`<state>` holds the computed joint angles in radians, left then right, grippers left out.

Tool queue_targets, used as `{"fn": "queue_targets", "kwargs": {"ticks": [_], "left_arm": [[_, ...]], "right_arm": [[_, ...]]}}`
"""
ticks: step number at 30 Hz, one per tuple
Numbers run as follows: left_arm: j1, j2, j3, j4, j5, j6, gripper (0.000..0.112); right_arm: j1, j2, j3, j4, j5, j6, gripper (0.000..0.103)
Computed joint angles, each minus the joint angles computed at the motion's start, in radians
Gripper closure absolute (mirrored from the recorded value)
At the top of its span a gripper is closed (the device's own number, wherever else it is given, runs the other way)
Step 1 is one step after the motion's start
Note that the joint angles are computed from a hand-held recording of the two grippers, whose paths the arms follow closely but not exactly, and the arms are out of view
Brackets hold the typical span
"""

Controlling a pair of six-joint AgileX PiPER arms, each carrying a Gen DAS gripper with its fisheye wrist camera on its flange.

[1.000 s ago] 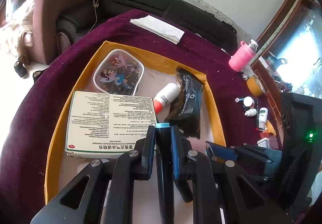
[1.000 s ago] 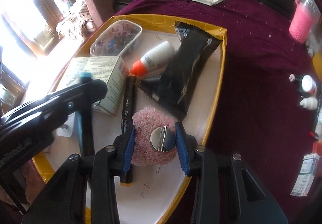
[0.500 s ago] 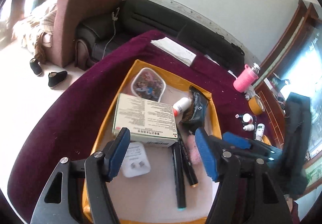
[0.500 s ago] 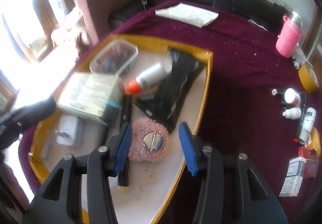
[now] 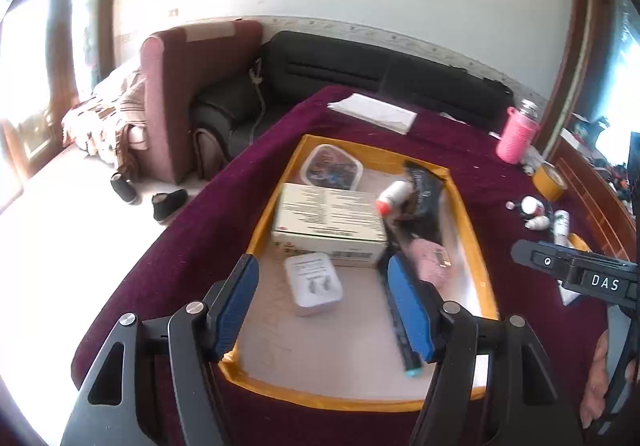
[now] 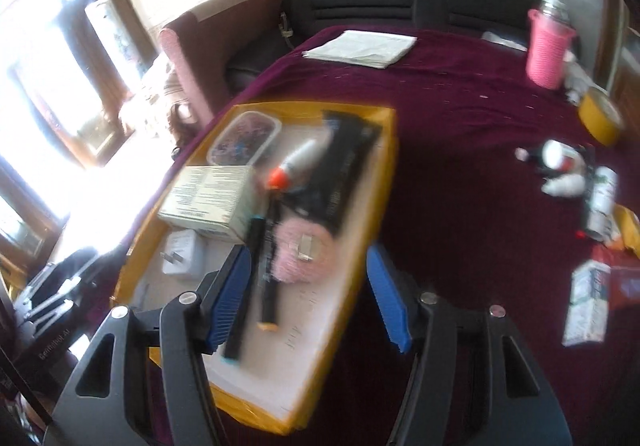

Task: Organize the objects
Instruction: 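Grasp the blue-and-white medicine box with the left tool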

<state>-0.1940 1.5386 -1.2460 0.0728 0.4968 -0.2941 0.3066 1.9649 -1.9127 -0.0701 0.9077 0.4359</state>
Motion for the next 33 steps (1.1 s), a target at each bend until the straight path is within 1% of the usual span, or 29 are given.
{"fn": "queue_targets", "kwargs": {"ticks": [2,3,5,9,11,17,23,26,30,32,33], "left_arm": [[-0.016,-0.002,-0.006,-0.056,0.007,0.046,0.05],[-0.03,-0.002,-0.01,-0.061,0.01,0.045,0.05],[-0.07,0.002,-0.023,-0.026,0.027,0.013,0.05],[-0.149,0.017,-0.066,0.031,0.075,-0.04,0.05],[-0.186,0.023,-0.085,0.057,0.1,-0.067,0.05],[-0.279,0.06,-0.149,0.116,0.162,-0.121,0.05],[-0.36,0.121,-0.229,0.154,0.212,-0.149,0.05],[-0.393,0.155,-0.27,0.153,0.238,-0.144,0.05],[-0.418,0.21,-0.336,0.126,0.283,-0.115,0.05],[-0.428,0.246,-0.389,0.113,0.315,-0.099,0.05],[-0.43,0.268,-0.425,0.092,0.334,-0.083,0.05]], "right_arm": [[-0.026,-0.09,0.145,-0.031,-0.051,0.036,0.043],[-0.046,-0.14,0.223,-0.045,-0.079,0.062,0.043],[-0.086,-0.221,0.351,-0.061,-0.136,0.106,0.043],[-0.183,-0.356,0.567,-0.002,-0.277,0.137,0.043],[-0.227,-0.39,0.626,0.046,-0.325,0.119,0.043],[-0.334,-0.461,0.733,0.112,-0.393,0.045,0.043],[-0.476,-0.509,0.788,0.182,-0.401,-0.077,0.043],[-0.564,-0.512,0.785,0.236,-0.402,-0.148,0.043],[-0.643,-0.496,0.747,0.294,-0.417,-0.208,0.042],[-0.677,-0.468,0.705,0.295,-0.429,-0.2,0.035],[-0.689,-0.456,0.691,0.299,-0.439,-0.202,0.034]]}}
